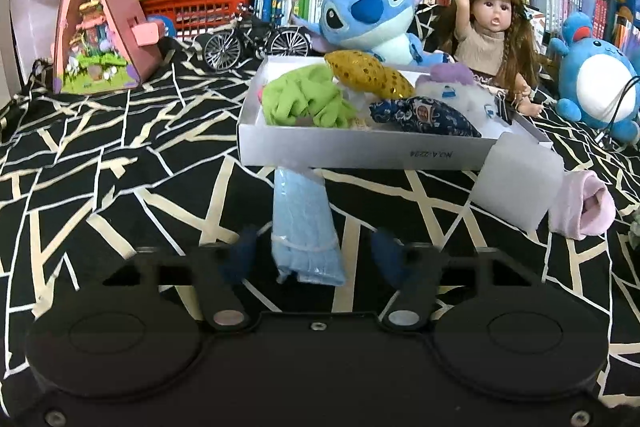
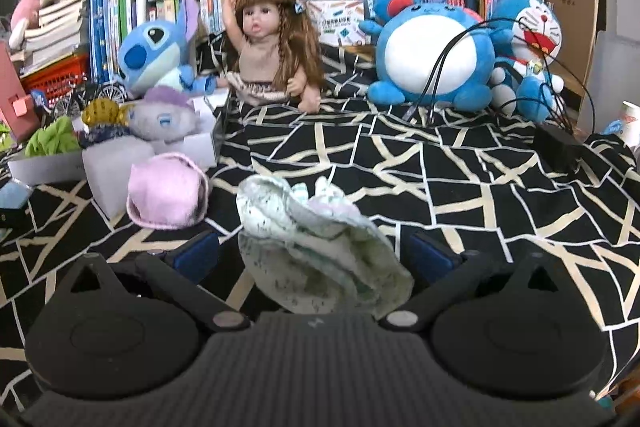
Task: Organize soft objects
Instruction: 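Carry the face mask in the left tool while the right tool carries the striped cloth into the white box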
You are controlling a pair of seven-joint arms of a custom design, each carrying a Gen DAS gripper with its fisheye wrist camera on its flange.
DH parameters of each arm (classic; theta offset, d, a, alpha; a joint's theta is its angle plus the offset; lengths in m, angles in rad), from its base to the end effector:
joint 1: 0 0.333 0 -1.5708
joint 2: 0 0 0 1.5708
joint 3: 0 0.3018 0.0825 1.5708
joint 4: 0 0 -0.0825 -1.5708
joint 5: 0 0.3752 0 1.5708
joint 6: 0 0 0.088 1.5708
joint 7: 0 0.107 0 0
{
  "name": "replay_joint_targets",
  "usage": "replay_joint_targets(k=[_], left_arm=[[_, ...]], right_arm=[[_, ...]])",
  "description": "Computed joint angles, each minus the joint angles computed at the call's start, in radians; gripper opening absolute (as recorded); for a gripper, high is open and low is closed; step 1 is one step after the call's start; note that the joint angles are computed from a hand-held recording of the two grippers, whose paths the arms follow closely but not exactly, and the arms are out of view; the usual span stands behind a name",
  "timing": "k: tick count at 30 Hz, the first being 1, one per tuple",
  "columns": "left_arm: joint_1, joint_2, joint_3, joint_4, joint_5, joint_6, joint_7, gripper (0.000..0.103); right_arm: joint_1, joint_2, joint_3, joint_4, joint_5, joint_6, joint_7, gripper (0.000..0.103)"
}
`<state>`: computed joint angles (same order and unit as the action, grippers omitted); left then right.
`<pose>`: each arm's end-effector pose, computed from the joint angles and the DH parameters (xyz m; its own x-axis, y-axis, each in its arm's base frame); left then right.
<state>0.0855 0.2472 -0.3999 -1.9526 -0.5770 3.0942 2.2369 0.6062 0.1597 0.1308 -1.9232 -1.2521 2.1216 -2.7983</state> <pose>0.6222 -0.1356 0.4493 -0.3690 -0.9286 0.0394 -0.5694 0.1923 -0.7992 0.4781 0.3720 0.4293 -0.4481 -0.8935 -0.0288 -0.4409 0.2489 -0.8624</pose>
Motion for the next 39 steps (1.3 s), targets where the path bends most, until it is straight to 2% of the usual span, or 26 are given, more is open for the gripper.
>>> replay_joint_targets(k=[1,3,5,7,11,15,26,32,39], left_arm=[[0.013,0.000,-0.013,0.003,-0.011,-0.010,0.017,0.031],[0.035,-0.001,-0.034,0.012,-0.051,-0.034,0.052,0.030],[0.034,-0.004,-0.032,0.020,-0.087,-0.055,0.075,0.028],[0.021,-0.007,-0.019,0.023,-0.109,-0.054,0.092,0.028],[0.014,-0.018,-0.015,0.028,-0.174,-0.056,0.148,0.027],[0.000,-0.028,-0.001,0.036,-0.235,-0.061,0.199,0.027],[-0.052,-0.041,0.079,0.092,-0.275,-0.123,0.213,0.027],[-0.059,-0.007,0.101,0.184,-0.238,-0.174,0.155,0.027],[-0.059,0.055,0.102,0.302,-0.176,-0.221,0.087,0.027]], right_arm=[[-0.004,-0.001,-0.001,-0.001,0.009,0.013,-0.005,0.103],[-0.014,-0.005,-0.003,-0.007,0.023,0.054,-0.012,0.103],[-0.016,-0.007,-0.005,-0.011,0.014,0.077,-0.005,0.101],[-0.014,-0.002,-0.004,-0.002,0.011,0.072,-0.013,0.092],[-0.014,-0.006,-0.007,0.002,-0.002,0.084,0.007,0.064],[-0.017,-0.012,-0.008,0.005,-0.020,0.091,0.027,0.056],[-0.022,-0.016,-0.008,0.047,-0.068,0.078,0.011,0.056],[-0.040,0.005,-0.023,0.112,-0.096,0.123,-0.032,0.056],[-0.057,0.064,-0.057,0.218,-0.075,0.232,-0.116,0.056]])
